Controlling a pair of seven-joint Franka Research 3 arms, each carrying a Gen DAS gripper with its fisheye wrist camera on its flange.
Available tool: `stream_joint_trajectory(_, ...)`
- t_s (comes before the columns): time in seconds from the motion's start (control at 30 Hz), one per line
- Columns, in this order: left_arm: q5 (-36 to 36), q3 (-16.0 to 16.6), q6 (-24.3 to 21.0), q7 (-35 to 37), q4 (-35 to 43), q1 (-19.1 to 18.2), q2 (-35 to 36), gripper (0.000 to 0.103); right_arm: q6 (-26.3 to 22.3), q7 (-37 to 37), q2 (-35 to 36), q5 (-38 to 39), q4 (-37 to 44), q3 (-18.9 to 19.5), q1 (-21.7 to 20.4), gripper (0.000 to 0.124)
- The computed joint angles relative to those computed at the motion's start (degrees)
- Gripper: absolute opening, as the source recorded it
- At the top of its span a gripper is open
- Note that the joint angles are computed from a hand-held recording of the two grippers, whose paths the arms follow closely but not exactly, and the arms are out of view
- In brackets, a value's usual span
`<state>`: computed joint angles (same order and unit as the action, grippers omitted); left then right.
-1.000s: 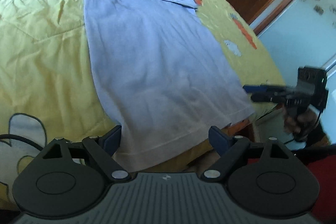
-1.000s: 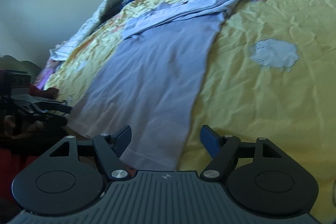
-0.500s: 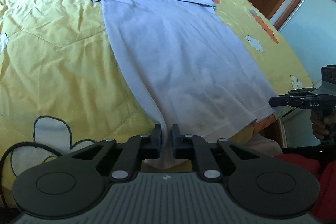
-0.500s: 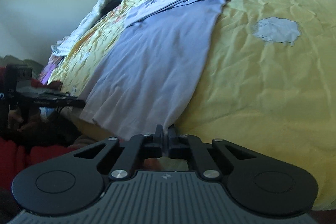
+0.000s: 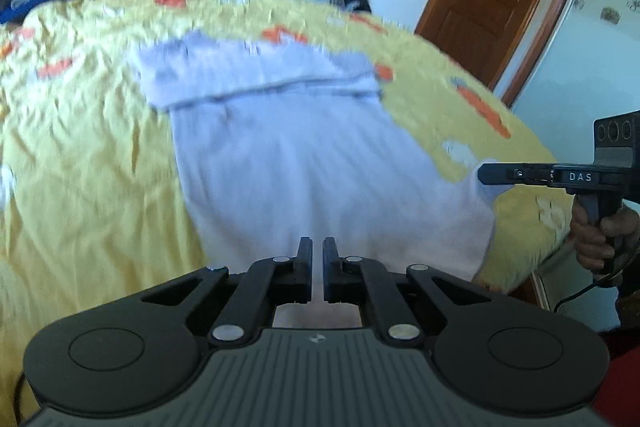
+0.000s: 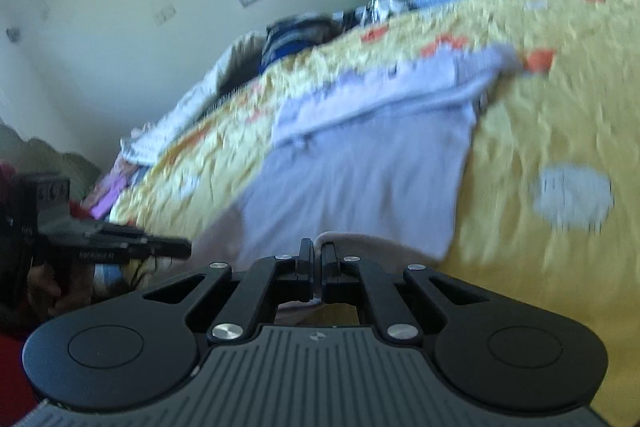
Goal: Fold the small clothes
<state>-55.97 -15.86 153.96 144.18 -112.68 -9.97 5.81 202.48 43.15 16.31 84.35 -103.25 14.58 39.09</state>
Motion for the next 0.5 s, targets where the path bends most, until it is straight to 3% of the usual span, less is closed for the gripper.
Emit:
stream_joint_trajectory(0.1, 0.2, -0.1, 1.2, -0.2, 1.8, 0.0, 0.9, 0.005, 2.0, -1.0, 1.7, -1.1, 3.1, -0.8, 0.3, 0.006)
stream_joint_trajectory(0.17, 4.1, 0.5, 1.0, -4.8, 2.7, 0.1, 1.5, 0.005, 2.7, -4.7, 3.0, 1.7, 6.0, -0.7, 0.0, 0.006)
stream_joint_trajectory(0.27, 5.0, 1.5, -9.7, -8.7, 5.0, 3.1, 2.2, 0.005, 4.2, -12.0, 4.4, 6.8, 9.4, 1.8, -1.7, 0.006)
stream_joint_trajectory(0.33, 4.9, 2.1, -14.5, -10.7, 5.5, 4.6, 2.6, 0.006, 4.9, -9.8, 3.7, 5.2, 7.7, 3.0, -2.2, 0.006)
stream_joint_trajectory(0.4, 6.3, 2.8, -16.4, -14.4, 5.3, 5.3, 3.1, 0.010, 6.5, -6.5, 2.9, 3.5, 5.7, 3.5, -2.0, 0.006)
stream_joint_trajectory(0.47, 8.4, 3.1, -18.3, -17.9, 5.3, 5.9, 4.0, 0.018, 7.7, -0.1, 1.2, -0.5, 1.9, 3.2, -1.5, 0.006)
stream_joint_trajectory(0.5, 8.9, 3.0, -19.0, -18.9, 5.3, 6.1, 4.3, 0.030, 8.3, 1.0, 0.8, -1.0, 1.2, 3.0, -1.0, 0.006)
